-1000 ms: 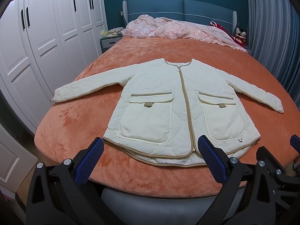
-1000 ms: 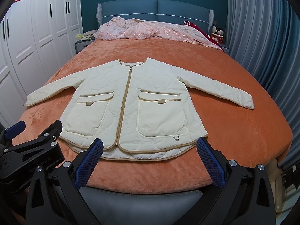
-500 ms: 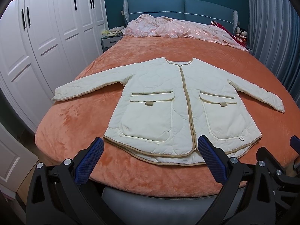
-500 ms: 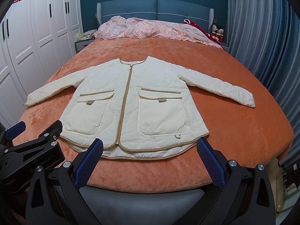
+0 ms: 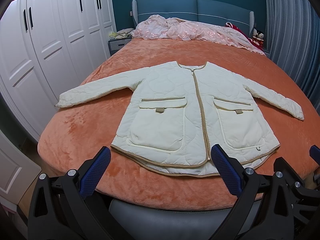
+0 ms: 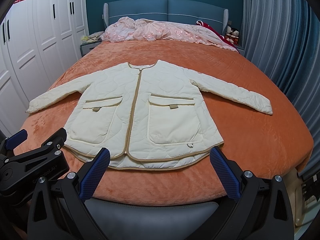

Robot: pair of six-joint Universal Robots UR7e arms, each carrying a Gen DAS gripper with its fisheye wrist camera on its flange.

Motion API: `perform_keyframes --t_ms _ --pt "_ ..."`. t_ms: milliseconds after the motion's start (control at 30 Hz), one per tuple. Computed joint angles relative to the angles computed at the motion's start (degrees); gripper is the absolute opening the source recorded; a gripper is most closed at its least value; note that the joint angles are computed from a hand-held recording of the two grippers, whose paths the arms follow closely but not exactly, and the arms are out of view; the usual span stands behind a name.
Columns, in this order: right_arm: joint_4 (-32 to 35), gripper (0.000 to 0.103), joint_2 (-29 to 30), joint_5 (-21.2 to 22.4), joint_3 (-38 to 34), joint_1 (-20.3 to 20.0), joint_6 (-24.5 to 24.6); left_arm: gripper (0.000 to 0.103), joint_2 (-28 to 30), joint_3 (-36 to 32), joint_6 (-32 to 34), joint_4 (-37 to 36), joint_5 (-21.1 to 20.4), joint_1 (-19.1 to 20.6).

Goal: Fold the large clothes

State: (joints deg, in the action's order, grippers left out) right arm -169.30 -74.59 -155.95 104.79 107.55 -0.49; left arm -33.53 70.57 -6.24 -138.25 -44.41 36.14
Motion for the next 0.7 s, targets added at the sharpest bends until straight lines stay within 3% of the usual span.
perform_keyframes --t_ms 700 --pt "-0.21 0.097 -0.69 2.01 1.08 -1.87 0.01 0.098 0.49 -0.36 0.52 -0.35 -0.62 0.58"
